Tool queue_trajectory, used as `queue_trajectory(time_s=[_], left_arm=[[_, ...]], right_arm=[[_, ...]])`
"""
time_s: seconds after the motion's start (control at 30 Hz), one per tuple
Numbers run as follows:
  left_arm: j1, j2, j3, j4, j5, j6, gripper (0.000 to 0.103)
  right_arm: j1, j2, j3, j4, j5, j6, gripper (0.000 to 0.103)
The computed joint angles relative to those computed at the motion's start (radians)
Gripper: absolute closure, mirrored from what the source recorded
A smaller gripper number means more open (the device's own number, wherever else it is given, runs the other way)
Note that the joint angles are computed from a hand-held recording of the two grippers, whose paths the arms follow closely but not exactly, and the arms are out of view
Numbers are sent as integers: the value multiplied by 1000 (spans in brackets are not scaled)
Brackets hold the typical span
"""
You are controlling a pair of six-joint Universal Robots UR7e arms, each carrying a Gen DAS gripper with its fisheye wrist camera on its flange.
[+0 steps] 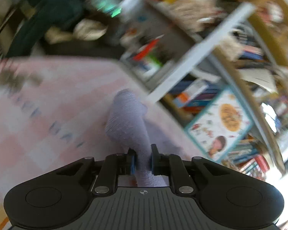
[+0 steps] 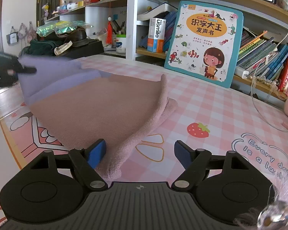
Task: Fold clothes
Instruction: 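Grasp the lavender hem with the left gripper, then lift the lavender hem with the left gripper and fold it over toward the collar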
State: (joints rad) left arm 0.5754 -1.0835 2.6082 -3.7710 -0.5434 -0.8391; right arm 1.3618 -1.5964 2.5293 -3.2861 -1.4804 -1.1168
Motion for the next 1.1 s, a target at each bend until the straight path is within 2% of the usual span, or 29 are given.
queue_trajectory(time_s=[0.1,0.17,0.37,0.7,0.8,0.87,0.97,1.1], left_arm=[[37,18,21,-52,-36,-72,81],[37,39,24,-89,-33,-56,80],[37,51,6,-65,-17,-11,74],[36,79,-10,-107,-12,60,64],[40,89,-12,-131,-15,81,66],[43,91,-15,-134,-14,78,73],[48,87,-9,-146,-23,73,76],[65,78,2,-179,-63,72,83]], right_arm=[[2,3,1,-4,-3,-4,26],[1,2,0,-1,-2,-3,26],[2,1,-4,6,-5,3,25],[0,1,0,4,-4,2,25],[-1,-1,-1,6,-3,1,25],[-1,-1,-1,7,-3,1,25],[1,-1,-2,8,-5,4,25],[2,-1,-3,9,-6,5,25]])
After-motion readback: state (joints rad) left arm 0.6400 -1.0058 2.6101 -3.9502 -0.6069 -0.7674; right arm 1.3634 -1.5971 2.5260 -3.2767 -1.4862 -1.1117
